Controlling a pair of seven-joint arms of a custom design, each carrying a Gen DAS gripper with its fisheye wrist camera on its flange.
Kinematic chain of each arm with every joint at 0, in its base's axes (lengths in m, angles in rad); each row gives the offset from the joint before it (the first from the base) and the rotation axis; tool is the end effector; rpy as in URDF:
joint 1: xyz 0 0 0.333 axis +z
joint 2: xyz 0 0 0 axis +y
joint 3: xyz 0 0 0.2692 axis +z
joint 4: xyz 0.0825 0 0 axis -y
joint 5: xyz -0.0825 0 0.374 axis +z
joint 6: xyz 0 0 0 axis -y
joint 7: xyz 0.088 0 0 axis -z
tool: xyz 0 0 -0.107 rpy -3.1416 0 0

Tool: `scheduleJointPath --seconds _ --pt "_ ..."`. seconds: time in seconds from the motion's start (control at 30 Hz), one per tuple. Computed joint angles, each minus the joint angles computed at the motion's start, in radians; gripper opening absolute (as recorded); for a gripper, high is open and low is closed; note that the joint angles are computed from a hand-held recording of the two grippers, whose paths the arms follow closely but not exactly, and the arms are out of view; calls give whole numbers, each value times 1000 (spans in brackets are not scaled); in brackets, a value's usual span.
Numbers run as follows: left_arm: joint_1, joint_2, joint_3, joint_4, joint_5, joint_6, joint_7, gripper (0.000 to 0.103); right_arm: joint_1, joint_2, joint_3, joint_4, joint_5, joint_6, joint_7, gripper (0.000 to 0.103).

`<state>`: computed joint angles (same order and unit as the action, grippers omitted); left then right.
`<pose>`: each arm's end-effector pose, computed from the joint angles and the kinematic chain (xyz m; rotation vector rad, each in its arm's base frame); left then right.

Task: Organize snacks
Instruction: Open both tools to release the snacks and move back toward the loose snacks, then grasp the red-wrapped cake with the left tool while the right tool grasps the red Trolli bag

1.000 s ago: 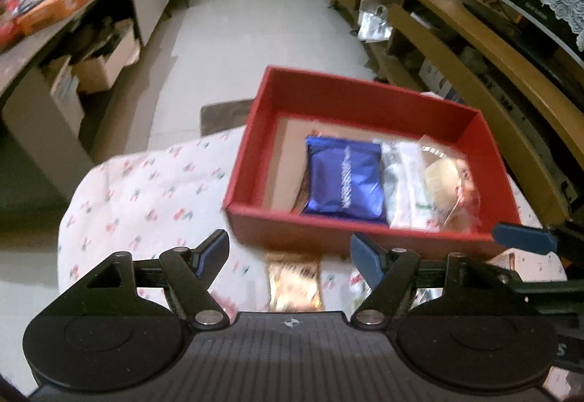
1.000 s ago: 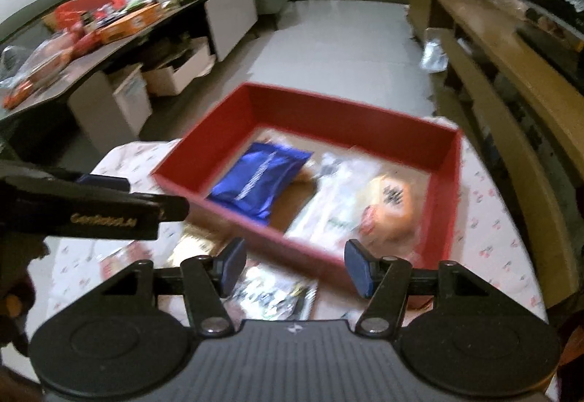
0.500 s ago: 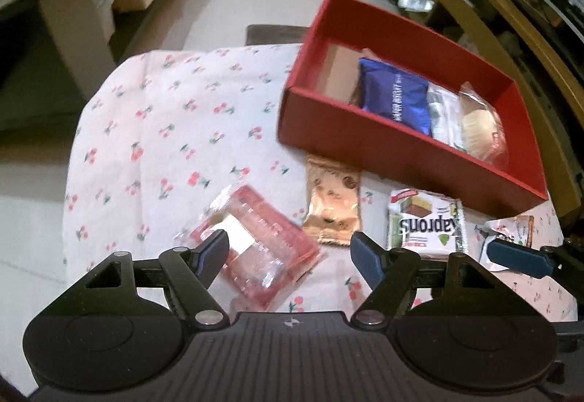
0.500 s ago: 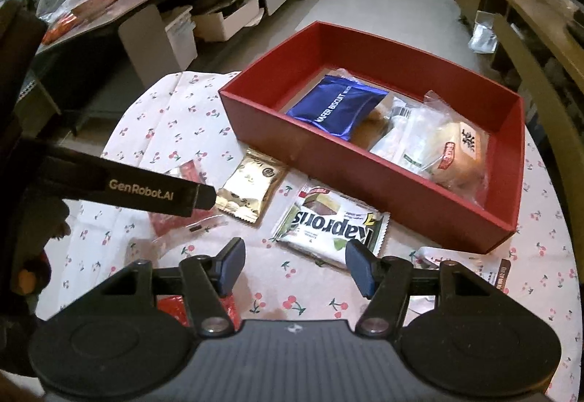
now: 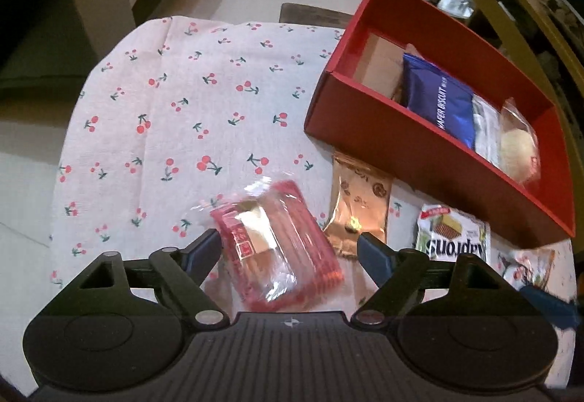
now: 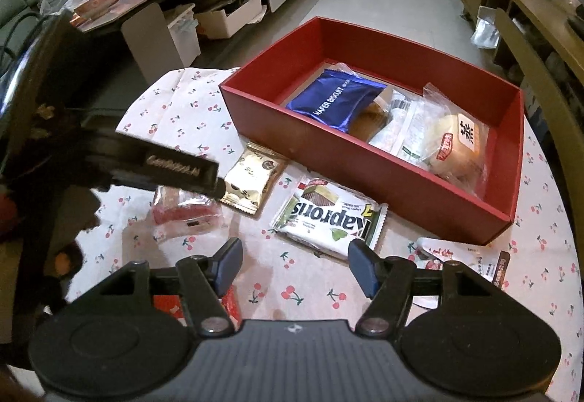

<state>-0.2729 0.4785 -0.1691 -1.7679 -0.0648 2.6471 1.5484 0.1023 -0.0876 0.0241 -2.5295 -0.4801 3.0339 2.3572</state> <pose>0.6048 -0.2730 0.3041 -1.7186 2.4160 -0.6096 0.4804 0.0964 0.3301 -1.6585 2.0227 -0.4954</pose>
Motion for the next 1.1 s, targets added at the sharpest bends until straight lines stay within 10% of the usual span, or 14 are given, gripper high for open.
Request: scheduleJointPath --seconds 0.4,1.1 --pt "-28 -36 20 -67 120 28 24 63 91 16 -20 -10 294 -30 -266 73" --pt "42 -109 -38 -143 -53 9 252 63 208 35 3 -26 890 -38 -889 82"
